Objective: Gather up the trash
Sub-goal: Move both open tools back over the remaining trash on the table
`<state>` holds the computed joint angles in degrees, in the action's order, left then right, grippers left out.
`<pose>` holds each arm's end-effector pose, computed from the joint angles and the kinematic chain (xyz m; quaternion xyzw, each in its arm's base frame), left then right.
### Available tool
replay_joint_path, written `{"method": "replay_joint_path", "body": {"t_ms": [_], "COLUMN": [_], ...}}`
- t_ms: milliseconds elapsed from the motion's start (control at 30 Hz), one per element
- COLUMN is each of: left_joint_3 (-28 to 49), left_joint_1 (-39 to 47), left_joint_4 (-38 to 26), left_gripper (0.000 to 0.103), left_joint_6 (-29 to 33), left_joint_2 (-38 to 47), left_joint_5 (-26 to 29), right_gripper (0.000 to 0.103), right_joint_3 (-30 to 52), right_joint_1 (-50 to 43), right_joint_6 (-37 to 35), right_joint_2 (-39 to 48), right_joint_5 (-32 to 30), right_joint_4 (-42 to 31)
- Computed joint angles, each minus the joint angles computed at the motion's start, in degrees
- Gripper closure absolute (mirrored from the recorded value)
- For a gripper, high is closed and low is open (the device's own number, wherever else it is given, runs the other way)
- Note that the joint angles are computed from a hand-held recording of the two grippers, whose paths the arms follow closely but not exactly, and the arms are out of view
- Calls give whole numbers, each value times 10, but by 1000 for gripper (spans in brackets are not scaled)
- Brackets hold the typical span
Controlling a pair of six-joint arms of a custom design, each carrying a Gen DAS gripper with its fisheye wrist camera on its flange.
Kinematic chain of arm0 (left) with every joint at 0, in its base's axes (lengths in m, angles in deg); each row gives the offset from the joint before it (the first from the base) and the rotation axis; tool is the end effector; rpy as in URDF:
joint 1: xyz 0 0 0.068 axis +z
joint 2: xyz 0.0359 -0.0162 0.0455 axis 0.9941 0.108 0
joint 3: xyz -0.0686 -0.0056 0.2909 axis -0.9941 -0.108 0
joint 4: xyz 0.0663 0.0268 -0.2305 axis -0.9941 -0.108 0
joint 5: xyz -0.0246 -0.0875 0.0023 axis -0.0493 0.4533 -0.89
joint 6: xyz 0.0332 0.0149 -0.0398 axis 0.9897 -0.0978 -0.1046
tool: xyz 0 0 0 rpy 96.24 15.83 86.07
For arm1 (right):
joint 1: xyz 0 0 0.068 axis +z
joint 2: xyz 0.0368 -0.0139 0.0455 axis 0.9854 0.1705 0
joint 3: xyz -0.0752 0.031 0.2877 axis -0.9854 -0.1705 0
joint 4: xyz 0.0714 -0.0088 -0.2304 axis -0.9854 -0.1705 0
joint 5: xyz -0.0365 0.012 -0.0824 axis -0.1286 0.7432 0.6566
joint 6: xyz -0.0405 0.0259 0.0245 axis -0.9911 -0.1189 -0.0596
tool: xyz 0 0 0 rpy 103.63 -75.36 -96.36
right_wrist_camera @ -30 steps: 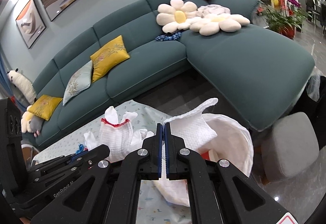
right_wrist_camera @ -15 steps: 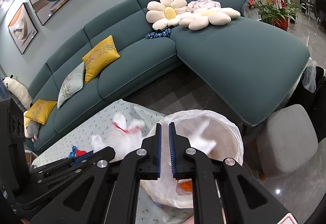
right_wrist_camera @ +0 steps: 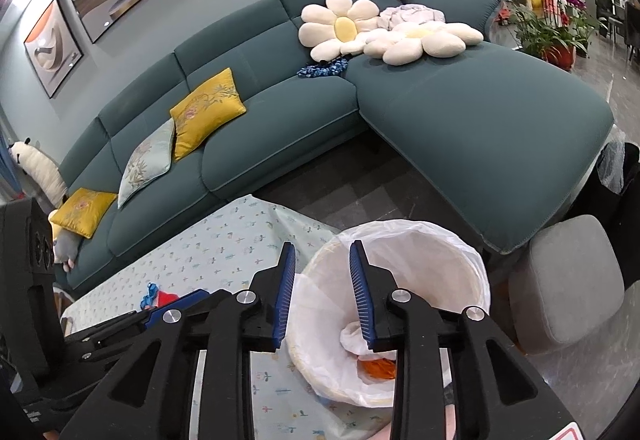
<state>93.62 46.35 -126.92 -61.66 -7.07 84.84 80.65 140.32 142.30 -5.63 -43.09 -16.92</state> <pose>0.2174 -0.1728 0.3379 0.2135 0.9228 -0.1967 0.2532 0.1340 0.1853 0.3131 0.2368 0.8770 0.0921 0.4079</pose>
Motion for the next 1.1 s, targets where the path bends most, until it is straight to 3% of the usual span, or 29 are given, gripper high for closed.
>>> {"method": "replay_joint_path", "body": {"t_ms": [400, 767, 1100], "left_joint_3": [-19, -40, -35], "left_joint_1": [123, 329, 535], "left_joint_4": [-28, -64, -96], "left_gripper": [73, 71, 63], "left_joint_6": [48, 145, 260], "left_joint_2": [-46, -65, -29], "left_joint_5": [43, 122, 183], "right_gripper": [60, 53, 48], "right_joint_3": [117, 275, 444], "right_joint_1": [24, 46, 64], "right_joint_6": [-43, -99, -141], "right_joint_2": [98, 239, 383], "right_joint_5": [2, -30, -78], "right_joint_4": [-3, -3, -22]}}
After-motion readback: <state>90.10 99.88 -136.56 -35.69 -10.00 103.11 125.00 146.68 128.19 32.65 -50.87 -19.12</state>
